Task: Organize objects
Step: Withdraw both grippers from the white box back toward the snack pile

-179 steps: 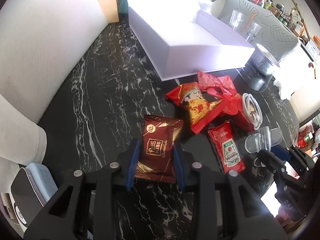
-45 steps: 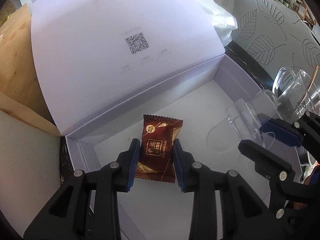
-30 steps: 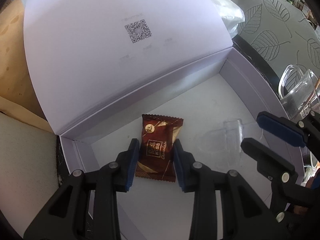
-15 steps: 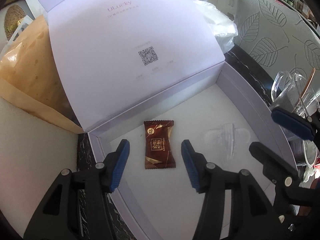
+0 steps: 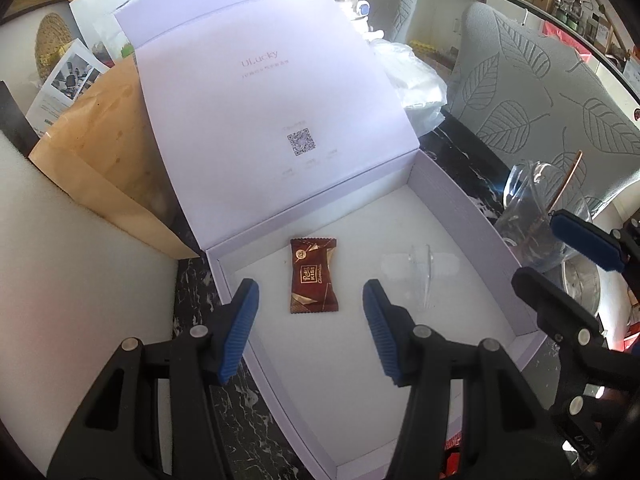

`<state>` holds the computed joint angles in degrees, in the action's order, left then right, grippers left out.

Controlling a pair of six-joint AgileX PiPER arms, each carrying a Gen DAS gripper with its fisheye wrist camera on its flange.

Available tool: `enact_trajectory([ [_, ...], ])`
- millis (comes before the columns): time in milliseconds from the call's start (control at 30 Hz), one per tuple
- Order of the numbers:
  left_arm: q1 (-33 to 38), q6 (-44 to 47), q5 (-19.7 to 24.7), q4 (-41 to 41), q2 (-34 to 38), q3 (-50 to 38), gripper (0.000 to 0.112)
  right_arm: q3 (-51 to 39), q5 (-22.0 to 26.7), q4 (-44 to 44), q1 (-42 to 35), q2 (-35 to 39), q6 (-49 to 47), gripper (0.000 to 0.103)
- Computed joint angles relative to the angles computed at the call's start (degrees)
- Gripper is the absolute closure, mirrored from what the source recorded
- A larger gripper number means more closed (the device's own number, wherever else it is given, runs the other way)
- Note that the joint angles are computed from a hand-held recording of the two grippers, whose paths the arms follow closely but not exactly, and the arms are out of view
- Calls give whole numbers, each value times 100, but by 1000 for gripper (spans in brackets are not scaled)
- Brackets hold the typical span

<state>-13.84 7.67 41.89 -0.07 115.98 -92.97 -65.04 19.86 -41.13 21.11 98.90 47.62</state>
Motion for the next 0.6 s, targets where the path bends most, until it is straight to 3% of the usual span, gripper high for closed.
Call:
enact_trajectory([
  [367,150,437,-356,-405,-1316,1364,59,549,521,-731,558,-928,873,57],
  [600,181,583,-471,-542,-1991,1943,51,861,1098,-1252,1093,-1495,1518,53],
])
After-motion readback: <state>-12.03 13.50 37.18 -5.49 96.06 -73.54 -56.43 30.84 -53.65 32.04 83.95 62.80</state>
